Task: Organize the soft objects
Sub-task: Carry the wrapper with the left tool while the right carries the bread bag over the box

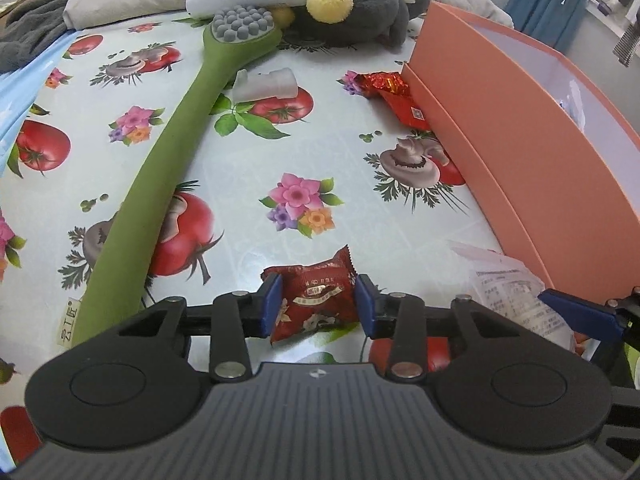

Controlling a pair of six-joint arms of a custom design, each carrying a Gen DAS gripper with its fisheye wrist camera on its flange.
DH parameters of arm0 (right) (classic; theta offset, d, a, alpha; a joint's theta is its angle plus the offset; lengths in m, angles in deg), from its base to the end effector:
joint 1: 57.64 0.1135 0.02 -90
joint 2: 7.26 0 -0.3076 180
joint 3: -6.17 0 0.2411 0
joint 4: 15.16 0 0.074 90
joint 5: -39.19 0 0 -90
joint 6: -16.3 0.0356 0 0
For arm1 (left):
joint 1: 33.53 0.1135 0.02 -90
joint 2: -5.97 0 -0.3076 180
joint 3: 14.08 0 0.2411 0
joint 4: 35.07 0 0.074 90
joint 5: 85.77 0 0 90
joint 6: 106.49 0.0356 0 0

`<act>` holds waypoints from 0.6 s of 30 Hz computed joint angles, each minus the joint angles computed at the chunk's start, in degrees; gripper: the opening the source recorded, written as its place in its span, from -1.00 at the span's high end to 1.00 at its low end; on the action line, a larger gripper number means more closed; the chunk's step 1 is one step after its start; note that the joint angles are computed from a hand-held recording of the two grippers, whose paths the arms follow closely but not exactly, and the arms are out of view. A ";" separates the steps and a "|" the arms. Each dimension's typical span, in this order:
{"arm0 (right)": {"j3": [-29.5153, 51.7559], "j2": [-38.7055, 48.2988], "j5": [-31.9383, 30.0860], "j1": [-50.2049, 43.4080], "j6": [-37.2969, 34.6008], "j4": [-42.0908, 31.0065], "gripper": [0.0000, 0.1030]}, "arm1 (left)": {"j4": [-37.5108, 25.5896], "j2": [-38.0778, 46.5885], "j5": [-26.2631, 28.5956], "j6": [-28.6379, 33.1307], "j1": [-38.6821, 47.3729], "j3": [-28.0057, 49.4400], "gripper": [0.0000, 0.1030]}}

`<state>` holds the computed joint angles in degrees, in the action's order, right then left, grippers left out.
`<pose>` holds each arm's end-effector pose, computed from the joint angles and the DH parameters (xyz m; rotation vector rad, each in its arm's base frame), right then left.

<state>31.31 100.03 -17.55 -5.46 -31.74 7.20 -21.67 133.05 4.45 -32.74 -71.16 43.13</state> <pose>0.1360 0.1433 0.0787 -0.0208 2.3783 -0.0138 0.2763 -0.2132 0.0412 0.4835 2.5531 -0.3591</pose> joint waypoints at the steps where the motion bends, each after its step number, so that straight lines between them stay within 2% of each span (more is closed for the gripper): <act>1: 0.07 -0.64 0.30 0.25 -0.01 -0.59 0.22 | 0.13 -0.38 -0.02 -0.39 -0.11 -0.40 0.16; 6: 0.79 -5.70 2.40 1.82 0.22 -5.61 0.22 | 0.80 -4.18 -0.12 -1.91 -0.38 -3.65 0.18; 13: 4.08 -20.67 9.85 8.12 3.13 -22.52 0.22 | 0.42 -17.87 -0.52 -4.45 -1.47 -10.28 0.18; 18: 7.66 -30.53 16.22 13.89 7.28 -36.77 0.22 | -5.35 -30.06 -3.50 -5.74 -4.01 -12.60 0.18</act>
<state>38.97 69.49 -1.33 8.43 -24.46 -29.57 -27.02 102.99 0.95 -38.48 -75.17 30.53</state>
